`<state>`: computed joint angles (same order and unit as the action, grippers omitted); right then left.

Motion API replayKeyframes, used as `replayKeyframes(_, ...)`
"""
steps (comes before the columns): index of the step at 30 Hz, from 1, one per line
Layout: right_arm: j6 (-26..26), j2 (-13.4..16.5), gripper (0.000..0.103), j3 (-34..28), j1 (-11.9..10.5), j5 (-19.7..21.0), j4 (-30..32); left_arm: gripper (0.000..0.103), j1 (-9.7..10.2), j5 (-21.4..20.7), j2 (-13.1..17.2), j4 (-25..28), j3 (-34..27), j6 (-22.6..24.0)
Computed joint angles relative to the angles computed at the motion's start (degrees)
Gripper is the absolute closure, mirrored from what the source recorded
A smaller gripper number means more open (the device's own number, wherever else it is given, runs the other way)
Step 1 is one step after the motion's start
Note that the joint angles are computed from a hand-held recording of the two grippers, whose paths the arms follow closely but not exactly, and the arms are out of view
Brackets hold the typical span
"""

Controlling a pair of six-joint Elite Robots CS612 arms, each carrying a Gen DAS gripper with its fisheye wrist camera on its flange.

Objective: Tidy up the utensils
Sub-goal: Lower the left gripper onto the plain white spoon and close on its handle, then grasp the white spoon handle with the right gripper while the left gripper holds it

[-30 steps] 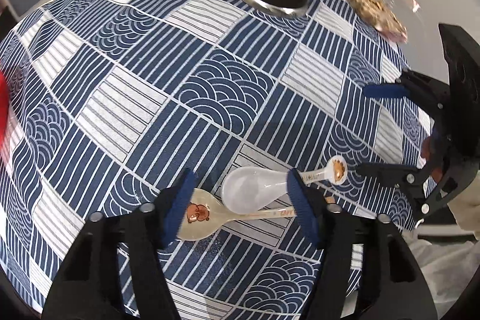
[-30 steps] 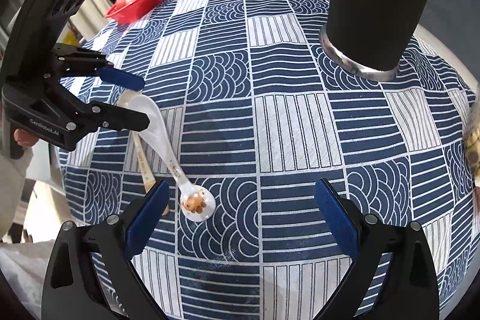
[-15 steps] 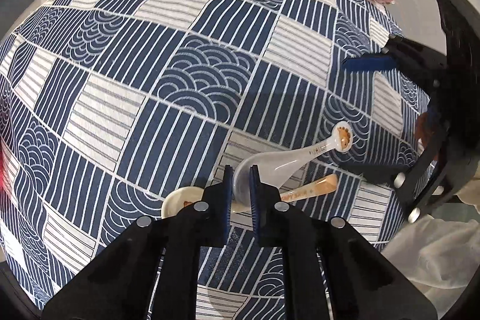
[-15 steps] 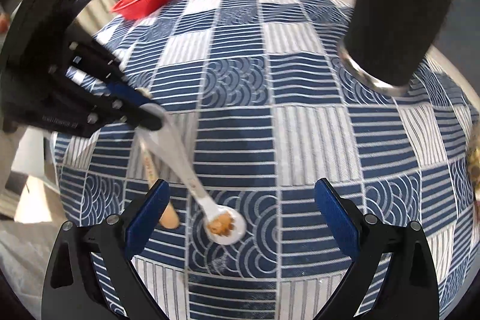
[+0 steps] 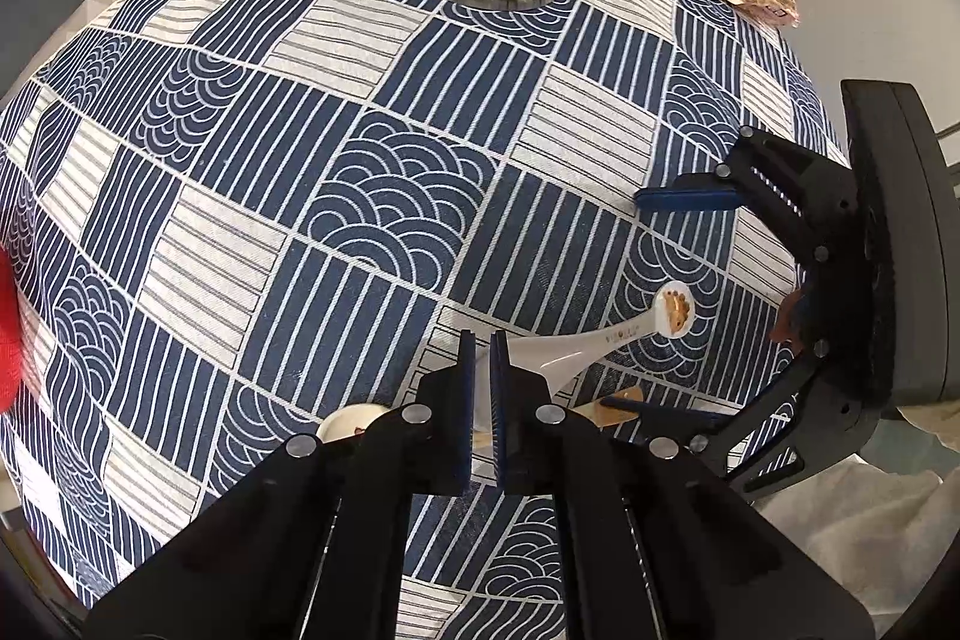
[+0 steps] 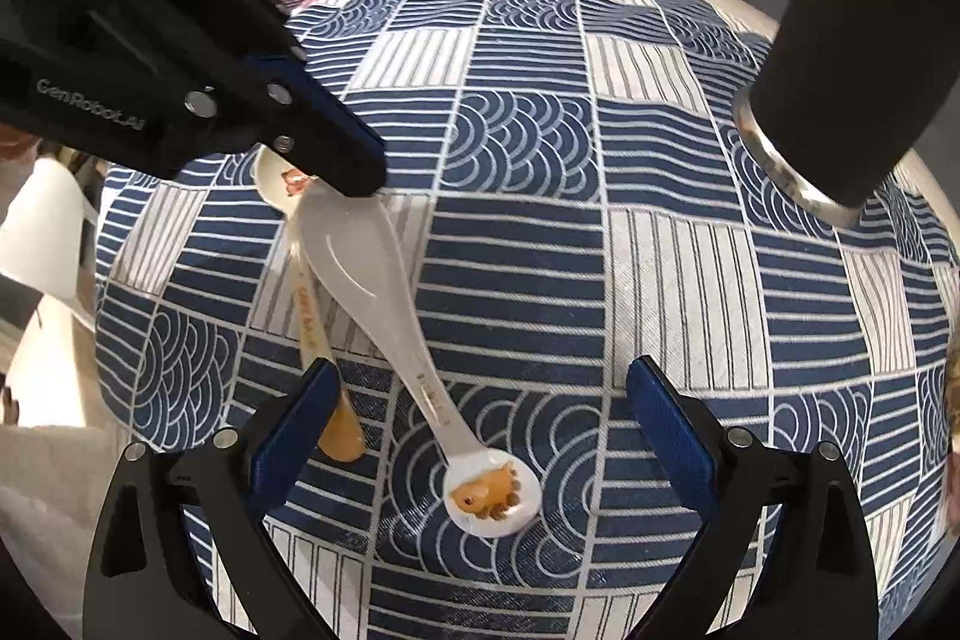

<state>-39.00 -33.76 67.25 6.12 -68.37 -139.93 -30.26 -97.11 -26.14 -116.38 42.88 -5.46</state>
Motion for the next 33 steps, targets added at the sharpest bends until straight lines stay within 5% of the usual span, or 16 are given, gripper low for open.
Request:
replayKeyframes(4, -1.2, -0.1, 0.011, 0.0, 0.0, -1.3, -0.4, 0.081, 0.11, 1.5, -1.2, -1.6, 2.1, -2.3)
replayKeyframes(12, -2.9, -0.5, 0.011, -0.1, 0.1, -2.0, 0.2, 0.068, 0.3, -0.1, -2.6, -2.8, 5.5, -3.5)
replayKeyframes(15, -4.4, -0.7, 0.011, 0.1, 0.2, -2.8, -0.1, 0.071, -0.18, -0.1, -2.3, -1.8, 5.3, -2.1)
replayKeyframes(16, -4.9, -0.7, 0.011, 0.1, 0.2, -2.9, -0.1, 0.084, -0.25, -0.5, -2.0, -1.2, 4.8, -1.9)
replayKeyframes(18, -5.8, -0.9, 0.011, 0.4, 0.2, -3.0, 0.0, 0.095, -0.02, -2.6, -1.1, 0.2, 3.3, -3.0)
replayKeyframes(23, -7.6, -1.0, 0.012, 0.9, 0.1, -3.3, -0.8, 0.097, -0.3, -3.1, -1.0, -1.2, 2.8, -2.9)
replayKeyframes(27, -8.4, -1.4, 0.051, 0.7, -0.5, -0.8, 2.1, 0.098, -0.73, -2.6, -1.6, -2.9, 3.0, -2.8)
replayKeyframes(32, -7.7, -2.1, 0.087, 1.1, -1.1, 0.9, 3.7, 0.098, -1.62, -0.9, -1.3, -2.7, 1.6, -2.9)
replayKeyframes(33, -7.5, -2.2, 0.087, 1.2, -1.2, 1.2, 4.2, 0.098, -1.86, -0.2, -1.5, -3.1, 1.8, -2.8)
